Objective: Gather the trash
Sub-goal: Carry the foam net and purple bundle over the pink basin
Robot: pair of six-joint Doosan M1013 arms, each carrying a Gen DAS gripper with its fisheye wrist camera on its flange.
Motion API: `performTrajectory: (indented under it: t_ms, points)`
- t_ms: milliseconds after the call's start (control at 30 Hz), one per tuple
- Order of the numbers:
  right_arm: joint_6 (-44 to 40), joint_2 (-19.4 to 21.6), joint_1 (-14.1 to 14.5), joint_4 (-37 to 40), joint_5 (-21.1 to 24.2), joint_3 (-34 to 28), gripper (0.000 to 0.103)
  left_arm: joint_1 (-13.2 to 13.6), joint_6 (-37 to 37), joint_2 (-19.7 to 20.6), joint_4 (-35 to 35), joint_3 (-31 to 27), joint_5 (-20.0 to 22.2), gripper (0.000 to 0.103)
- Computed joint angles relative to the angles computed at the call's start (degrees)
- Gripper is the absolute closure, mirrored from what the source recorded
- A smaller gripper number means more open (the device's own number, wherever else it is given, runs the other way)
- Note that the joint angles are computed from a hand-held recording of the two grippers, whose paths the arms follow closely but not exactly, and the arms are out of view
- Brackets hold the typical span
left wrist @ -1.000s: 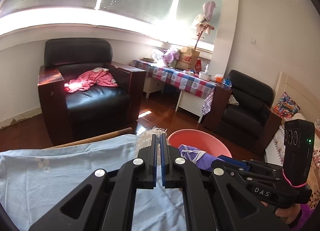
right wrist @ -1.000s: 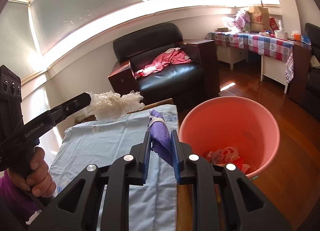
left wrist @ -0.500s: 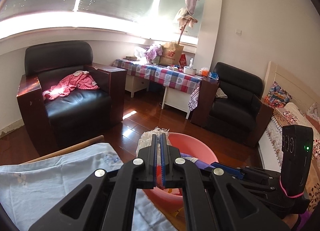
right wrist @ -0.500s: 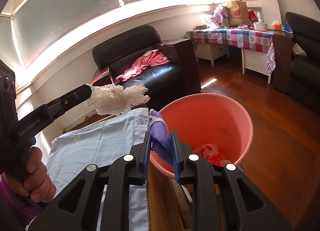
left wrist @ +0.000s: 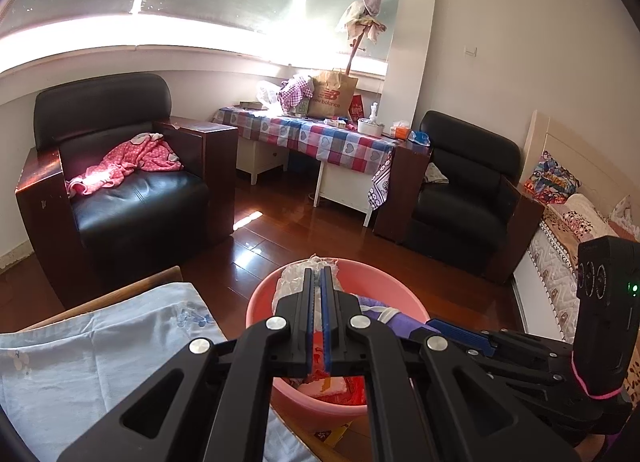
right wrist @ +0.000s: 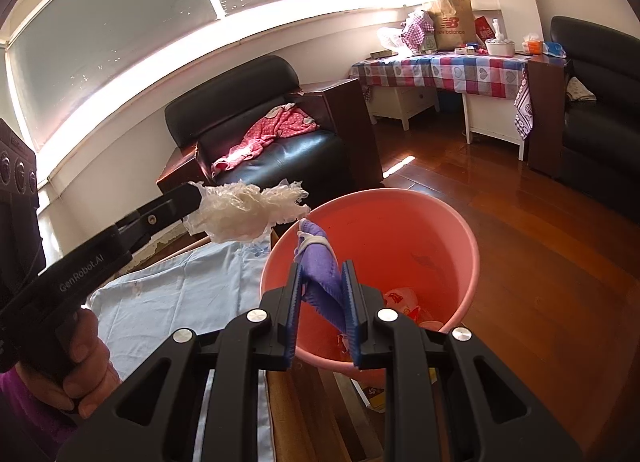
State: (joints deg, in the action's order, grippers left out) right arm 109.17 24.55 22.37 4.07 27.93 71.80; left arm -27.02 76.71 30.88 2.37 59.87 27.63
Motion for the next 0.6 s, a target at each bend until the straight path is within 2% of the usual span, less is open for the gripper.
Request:
performTrajectory:
  t_ms: [600]
  points:
    - [8.96, 2.42, -0.03, -6.86, 3.16, -2.76, 0.083, 0.49, 3.25, 4.71, -4.33, -5.14, 5.19, 0.101]
